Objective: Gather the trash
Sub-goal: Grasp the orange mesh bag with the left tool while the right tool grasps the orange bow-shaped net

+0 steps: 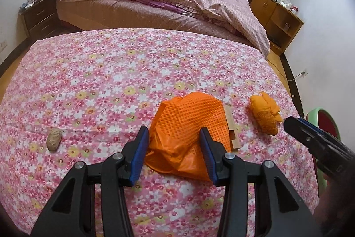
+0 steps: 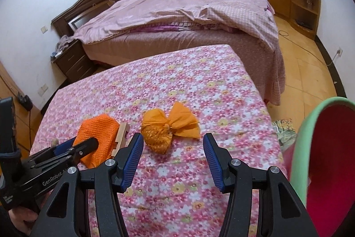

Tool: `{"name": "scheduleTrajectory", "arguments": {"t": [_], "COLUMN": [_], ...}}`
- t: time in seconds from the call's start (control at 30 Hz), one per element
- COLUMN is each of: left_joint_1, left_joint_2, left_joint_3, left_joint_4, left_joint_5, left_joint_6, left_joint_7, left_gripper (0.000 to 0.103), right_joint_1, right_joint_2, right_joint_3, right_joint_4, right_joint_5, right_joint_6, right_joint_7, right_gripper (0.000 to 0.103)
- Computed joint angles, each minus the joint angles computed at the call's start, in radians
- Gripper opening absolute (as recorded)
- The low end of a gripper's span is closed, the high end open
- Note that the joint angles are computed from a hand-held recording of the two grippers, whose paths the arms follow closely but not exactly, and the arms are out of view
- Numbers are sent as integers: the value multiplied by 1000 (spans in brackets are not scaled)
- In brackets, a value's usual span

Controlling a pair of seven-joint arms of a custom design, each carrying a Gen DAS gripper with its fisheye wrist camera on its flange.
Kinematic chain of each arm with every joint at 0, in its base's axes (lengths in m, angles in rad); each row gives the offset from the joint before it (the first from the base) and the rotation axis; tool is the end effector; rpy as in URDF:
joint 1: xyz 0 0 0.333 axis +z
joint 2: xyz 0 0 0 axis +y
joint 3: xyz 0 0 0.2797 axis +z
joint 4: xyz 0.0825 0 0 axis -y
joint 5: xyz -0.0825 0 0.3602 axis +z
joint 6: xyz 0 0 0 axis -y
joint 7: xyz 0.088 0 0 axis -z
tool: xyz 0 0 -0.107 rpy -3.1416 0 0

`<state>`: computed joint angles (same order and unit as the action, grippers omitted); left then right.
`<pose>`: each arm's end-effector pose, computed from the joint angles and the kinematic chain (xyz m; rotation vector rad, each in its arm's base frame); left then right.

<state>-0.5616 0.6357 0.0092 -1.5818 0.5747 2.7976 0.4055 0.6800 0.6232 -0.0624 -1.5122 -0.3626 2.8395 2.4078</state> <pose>0.5797 -0.3885 0.3105 -2.0374 1.8024 -0.8206 0.5650 0.4356 0.3614 -1.8207 1.6249 -0.3766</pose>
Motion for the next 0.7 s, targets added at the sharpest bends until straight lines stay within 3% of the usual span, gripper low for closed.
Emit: {"name": "scheduleTrajectory", "arguments": {"t": [0.13,0.23,0.3,0.37,0.47,0.6,0.7], "left_joint_1": [-1,9,21,13,2,-78,-192], "left_joint_2": [-21,-42,-49,-55,-72,-117,-146], "left_joint_3": [15,19,15,28,45,146,283], "left_joint_4": [-54,-110,-138,-156,-190,-256,-301], "left_joint_5": [7,5,-17,-31,-64,-81,-80], "left_joint_6": [63,139,185,218,276,342,375], "left_joint_7": [-38,-46,-28,-18,1,-22,-72], "left_gripper": [45,29,26,20,14,9,8], "right_joint_1": [-6,-11,-12,-19,-23,-12,-5], "right_joint_2": [35,60,76,92,118,124,123], "right_joint_3": [13,24,27,39,46,31,24], "right_joint_4": [42,70,88,108,139,136,134], "right_joint_5": [13,32,44,63,89,99,95], "right_joint_6": [-5,-10,-15,-22,-41,-33,-27], "right_joint_7": [-30,-52,-64,-86,-106,-98,-104], "right_gripper": [57,57,57,45,37,30,27]}}
